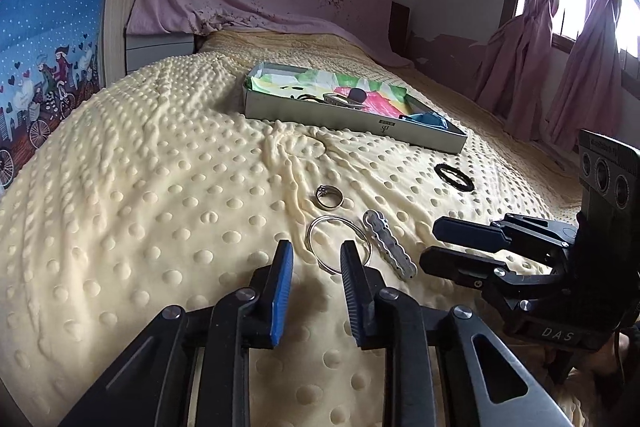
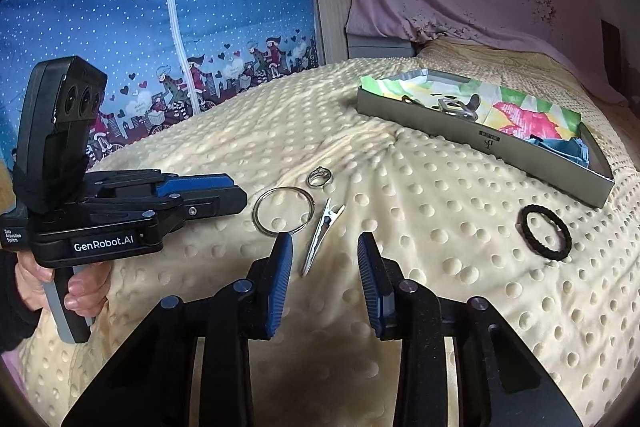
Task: Organize jewelry
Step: 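Grasp the large silver key ring with the left gripper while the right gripper grasps the silver alligator clip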
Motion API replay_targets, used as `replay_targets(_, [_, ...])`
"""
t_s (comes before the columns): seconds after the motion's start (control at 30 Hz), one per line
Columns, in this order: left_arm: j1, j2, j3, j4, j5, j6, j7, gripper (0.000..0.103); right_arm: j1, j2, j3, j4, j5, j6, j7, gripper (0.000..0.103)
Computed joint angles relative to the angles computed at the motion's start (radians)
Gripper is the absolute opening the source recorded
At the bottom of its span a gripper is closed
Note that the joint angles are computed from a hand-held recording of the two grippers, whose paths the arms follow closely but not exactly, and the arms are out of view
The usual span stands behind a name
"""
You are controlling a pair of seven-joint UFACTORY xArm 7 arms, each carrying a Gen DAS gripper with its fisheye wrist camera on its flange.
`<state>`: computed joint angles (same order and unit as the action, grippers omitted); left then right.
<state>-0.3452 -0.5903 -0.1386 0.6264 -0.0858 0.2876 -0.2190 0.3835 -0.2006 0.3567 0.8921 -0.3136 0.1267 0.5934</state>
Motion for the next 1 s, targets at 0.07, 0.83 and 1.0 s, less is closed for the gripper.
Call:
replay_targets(0.07, [-0.026, 0.025, 0.026, 0.017, -0.021, 0.012, 0.019, 0.021, 0.029, 0.013, -0.021, 0.008, 0.034, 0.01, -0.039, 0.024])
replay_targets(0.83, [0.029, 0.116, -0.016, 0.093, -0.021, 0.08, 0.009, 0.004, 0.076, 0.108, -0.052, 0.101, 0.038, 0.106, -0.055, 0.011])
replay_targets(1.0, [0.043, 0.098, -0.033, 0.084, 0.021, 0.075, -0.02, 0.004, 0.078, 0.121, -0.063, 0.11, 0.017, 0.103, -0.016, 0.004])
